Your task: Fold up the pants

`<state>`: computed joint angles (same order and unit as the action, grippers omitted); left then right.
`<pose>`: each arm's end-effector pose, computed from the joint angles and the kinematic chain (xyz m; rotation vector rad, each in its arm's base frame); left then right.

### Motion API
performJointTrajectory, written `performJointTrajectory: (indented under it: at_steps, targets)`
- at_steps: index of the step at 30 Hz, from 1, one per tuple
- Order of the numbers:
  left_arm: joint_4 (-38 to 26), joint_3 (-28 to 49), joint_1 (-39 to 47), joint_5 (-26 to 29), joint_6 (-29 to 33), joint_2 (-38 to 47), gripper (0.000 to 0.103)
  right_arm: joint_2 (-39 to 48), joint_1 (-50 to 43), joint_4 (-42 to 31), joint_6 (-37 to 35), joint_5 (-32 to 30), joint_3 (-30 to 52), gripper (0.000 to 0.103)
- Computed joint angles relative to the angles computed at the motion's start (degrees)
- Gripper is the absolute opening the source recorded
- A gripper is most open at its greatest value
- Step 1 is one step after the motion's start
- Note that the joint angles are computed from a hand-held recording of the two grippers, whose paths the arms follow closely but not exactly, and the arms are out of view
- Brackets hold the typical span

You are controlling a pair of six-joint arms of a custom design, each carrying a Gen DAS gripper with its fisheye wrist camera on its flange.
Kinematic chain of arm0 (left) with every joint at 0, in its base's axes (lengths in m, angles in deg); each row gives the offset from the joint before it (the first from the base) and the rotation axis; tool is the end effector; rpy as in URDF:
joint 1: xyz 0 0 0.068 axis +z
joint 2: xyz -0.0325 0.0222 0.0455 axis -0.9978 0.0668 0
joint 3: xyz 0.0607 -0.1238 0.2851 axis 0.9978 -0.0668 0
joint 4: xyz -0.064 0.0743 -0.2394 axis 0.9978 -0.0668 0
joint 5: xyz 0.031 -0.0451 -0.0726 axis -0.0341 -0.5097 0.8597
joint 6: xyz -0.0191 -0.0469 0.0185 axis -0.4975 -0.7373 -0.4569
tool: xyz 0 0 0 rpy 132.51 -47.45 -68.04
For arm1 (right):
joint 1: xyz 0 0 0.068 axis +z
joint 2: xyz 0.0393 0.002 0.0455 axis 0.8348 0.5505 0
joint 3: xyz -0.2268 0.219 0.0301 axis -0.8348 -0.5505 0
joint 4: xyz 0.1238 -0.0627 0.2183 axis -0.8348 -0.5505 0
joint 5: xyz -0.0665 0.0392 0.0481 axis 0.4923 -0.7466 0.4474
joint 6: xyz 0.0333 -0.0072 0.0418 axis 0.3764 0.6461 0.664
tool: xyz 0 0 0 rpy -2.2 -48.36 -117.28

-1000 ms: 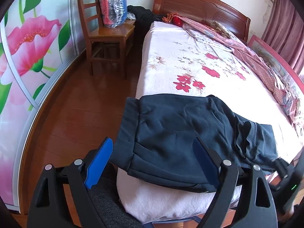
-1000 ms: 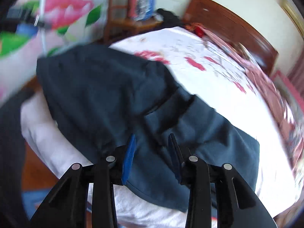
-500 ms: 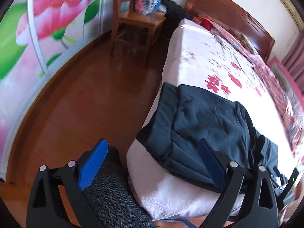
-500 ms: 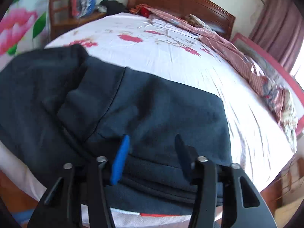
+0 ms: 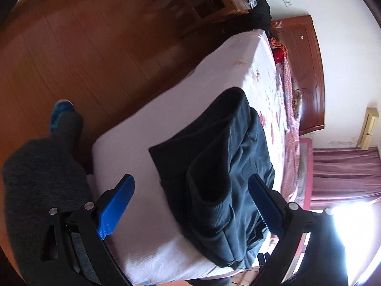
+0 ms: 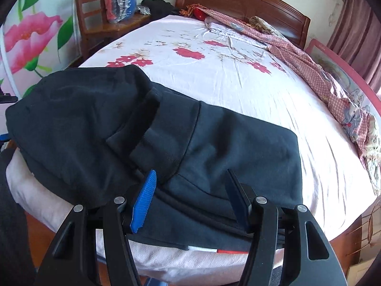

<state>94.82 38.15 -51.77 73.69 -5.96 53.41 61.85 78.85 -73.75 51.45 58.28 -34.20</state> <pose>0.1931 0.1005 0.0379 -1.0864 2.2960 -1.0644 0.1616 0.0554 0.1695 -0.3562 2.4310 -0.1845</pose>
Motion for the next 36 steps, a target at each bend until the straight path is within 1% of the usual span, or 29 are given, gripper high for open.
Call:
performJointTrajectory:
  at_steps: [2,3,4,5,6,8,9,10,11,12,13,14,15,17,18,20,21,23,25,26,28,31,34,35,36]
  targets:
    - [5.0,0.0,-0.2,1.8,-3.2,4.3,0.095,-0.2,2.4,-1.5,0.8,2.0,1.4,0.059]
    - [9.4,-0.2,-0.3,3.7,-5.0,7.1,0.095,-0.8,2.6,-2.0,0.3,2.2,1.6,0.059]
    - [12.9,-0.4,-0.5,4.0,-7.1,9.1,0.090,-0.2,3.3,-2.3,0.4,2.9,2.5,0.059]
    - [15.3,-0.4,-0.6,4.6,-8.6,10.4,0.078,0.0,3.7,-2.6,0.3,3.1,3.1,0.059]
    - [17.2,0.0,-0.7,6.3,-9.5,12.2,0.076,0.0,3.9,-3.0,0.3,3.2,3.3,0.059]
    - [16.0,0.8,-0.6,6.1,-9.3,13.3,0.064,0.5,3.8,-3.7,0.4,3.3,4.2,0.059]
    - [17.7,0.6,-0.6,6.8,-10.2,14.4,0.062,0.7,3.6,-3.9,0.2,3.0,4.5,0.059]
    - [18.1,0.3,0.0,7.2,-9.9,15.0,0.054,0.7,3.8,-3.8,0.5,3.3,4.5,0.059]
    - [16.1,0.6,0.5,7.3,-8.9,14.3,0.048,1.2,4.2,-4.0,0.7,3.6,4.9,0.059]
    - [15.4,0.1,1.1,7.6,-7.9,13.6,0.046,1.4,4.2,-4.4,0.6,2.9,5.1,0.059]
    - [15.0,-0.4,1.1,7.2,-7.2,12.7,0.040,1.7,4.4,-4.5,0.8,2.5,5.1,0.059]
    - [13.1,-0.7,0.5,5.6,-6.5,10.7,0.035,2.2,4.5,-4.2,0.8,2.7,4.9,0.059]
    - [9.0,0.1,0.8,4.8,-4.9,8.4,0.034,2.6,4.7,-4.5,0.8,2.2,5.0,0.059]
    - [2.3,0.2,-0.5,1.2,-2.8,1.9,0.030,2.3,4.7,-4.2,0.8,1.1,4.6,0.059]
    - [-0.3,0.5,-1.1,0.5,-2.7,-1.0,0.026,2.2,4.7,-3.8,0.8,1.2,4.2,0.059]
    - [-1.8,1.3,-1.1,1.1,-3.0,-3.0,0.021,2.2,4.1,-3.0,1.2,0.5,3.7,0.059]
    - [-2.9,1.8,-1.2,1.0,-3.6,-3.4,0.020,2.0,3.3,-2.8,1.7,-0.5,3.4,0.059]
    - [-2.3,1.9,-0.3,2.5,-4.4,-2.6,0.018,0.9,1.2,-2.7,1.8,-2.1,3.0,0.059]
    - [-0.9,1.3,0.2,3.2,-8.3,-2.3,0.017,-1.1,-0.9,-2.7,1.2,-3.3,2.6,0.059]
    - [-1.0,0.7,-0.4,2.5,-9.7,-4.0,0.016,-2.0,-2.7,-2.9,0.8,-4.7,2.5,0.059]
    - [-2.5,-0.6,-2.5,0.9,-12.0,-10.3,0.016,-3.7,-6.6,-3.2,0.0,-7.2,2.3,0.059]
    - [-8.2,-0.5,-6.4,-0.5,-14.3,-21.9,0.016,-5.9,-13.5,-3.8,-1.7,-11.7,2.2,0.059]
    - [-16.7,2.7,-13.9,-4.7,-16.7,-33.7,0.016,-7.0,-20.8,-3.6,-4.0,-16.4,2.0,0.059]
    - [-18.3,3.9,-16.7,-6.1,-17.8,-36.4,0.016,-7.5,-23.6,-3.4,-4.8,-18.0,1.8,0.059]
    - [-20.1,5.3,-21.0,-8.6,-18.9,-39.6,0.016,-7.7,-26.8,-3.4,-5.3,-20.3,1.7,0.059]
